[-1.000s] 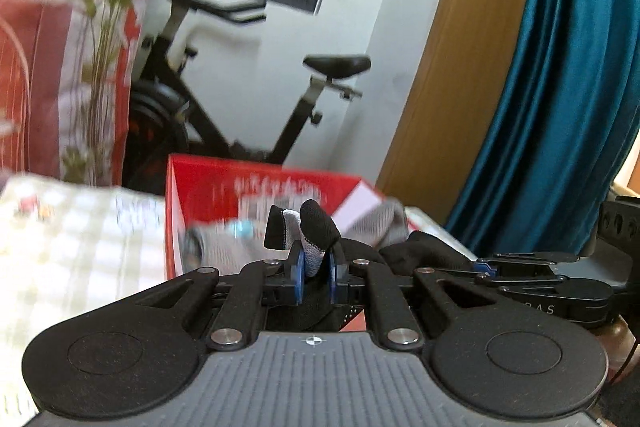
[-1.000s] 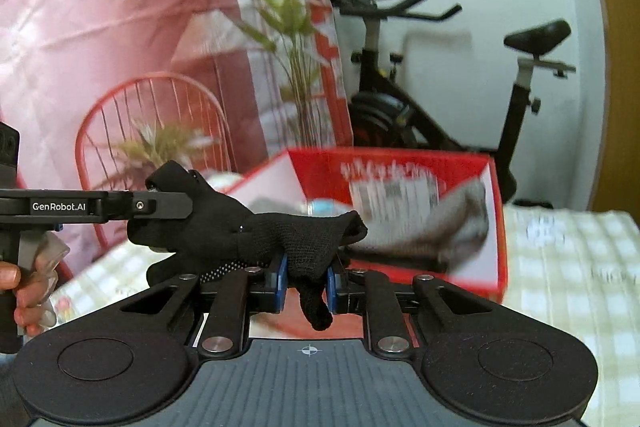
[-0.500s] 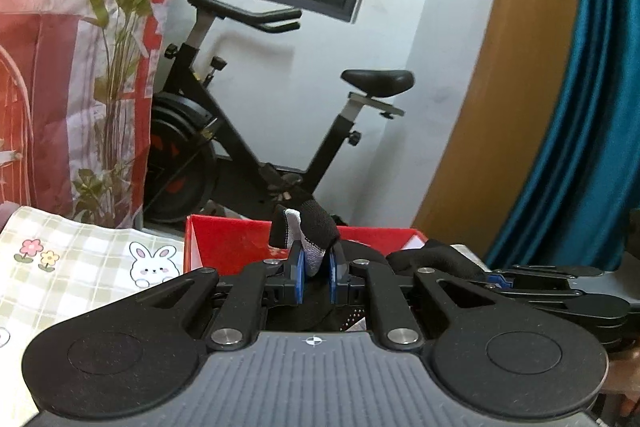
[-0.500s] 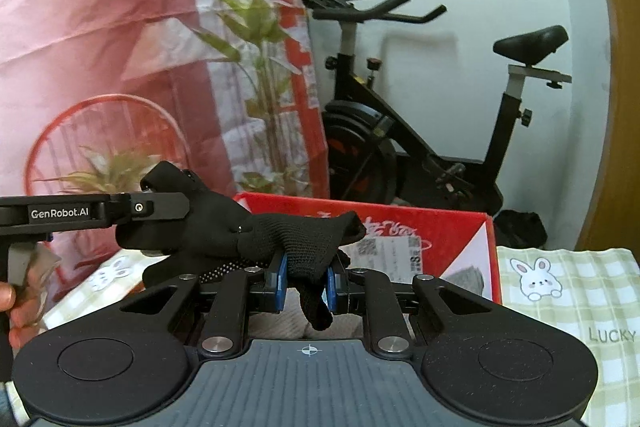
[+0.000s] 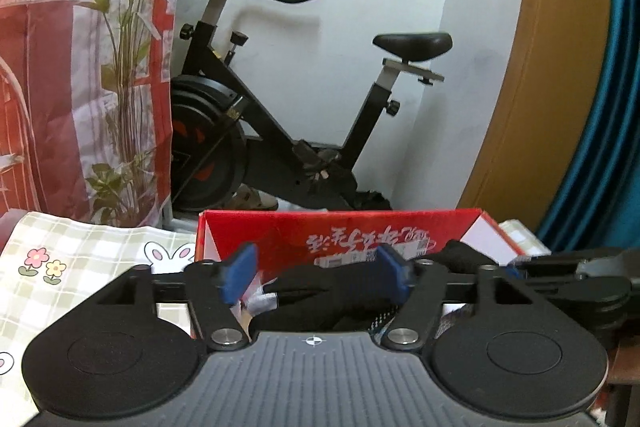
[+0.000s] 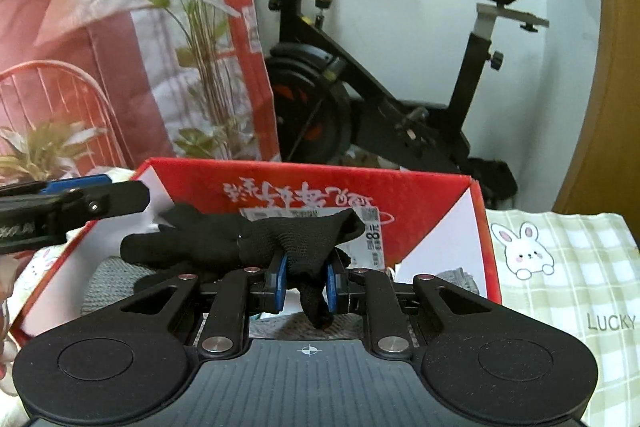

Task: Organize soft objects
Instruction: 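Lower the gloves into the box and open both grippers, then move both grippers down and close them on the pink knit cloth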

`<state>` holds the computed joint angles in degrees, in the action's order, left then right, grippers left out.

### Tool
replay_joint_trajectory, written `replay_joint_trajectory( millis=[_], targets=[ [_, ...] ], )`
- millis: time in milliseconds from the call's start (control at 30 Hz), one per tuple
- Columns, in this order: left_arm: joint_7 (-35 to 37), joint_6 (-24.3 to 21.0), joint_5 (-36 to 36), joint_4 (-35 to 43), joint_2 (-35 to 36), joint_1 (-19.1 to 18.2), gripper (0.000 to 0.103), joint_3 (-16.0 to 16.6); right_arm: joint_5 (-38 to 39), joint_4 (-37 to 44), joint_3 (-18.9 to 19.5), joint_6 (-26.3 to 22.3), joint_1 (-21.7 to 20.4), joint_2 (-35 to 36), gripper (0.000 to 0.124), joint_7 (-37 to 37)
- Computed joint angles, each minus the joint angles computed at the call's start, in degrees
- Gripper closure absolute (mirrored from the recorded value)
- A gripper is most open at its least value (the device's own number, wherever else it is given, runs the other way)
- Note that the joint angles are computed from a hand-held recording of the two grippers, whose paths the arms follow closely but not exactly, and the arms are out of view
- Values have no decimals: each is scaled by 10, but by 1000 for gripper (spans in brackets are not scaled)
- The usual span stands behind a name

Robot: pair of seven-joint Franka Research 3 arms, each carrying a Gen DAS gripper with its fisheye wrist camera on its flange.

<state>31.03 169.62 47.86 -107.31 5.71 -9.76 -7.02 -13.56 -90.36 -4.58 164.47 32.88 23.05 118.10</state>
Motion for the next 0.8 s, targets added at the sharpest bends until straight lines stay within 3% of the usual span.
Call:
replay_joint_trajectory(
  millis=[133, 300, 567, 800],
  targets=[
    [8, -14, -7, -3, -6, 0, 8, -2, -15, 7, -10, -4, 10, 2, 90, 8],
    [43, -24, -41, -18, -24, 4, 5, -13, -57, -14, -26, -2, 26, -16, 68, 34],
    [53, -34, -57, -66, -77, 12, 4, -29, -105, -84, -10, 16, 15, -81, 68, 62],
    [78, -49, -100, -149, -162, 15, 4, -54, -144, -180, 32, 43, -12, -163, 68, 96]
  ],
)
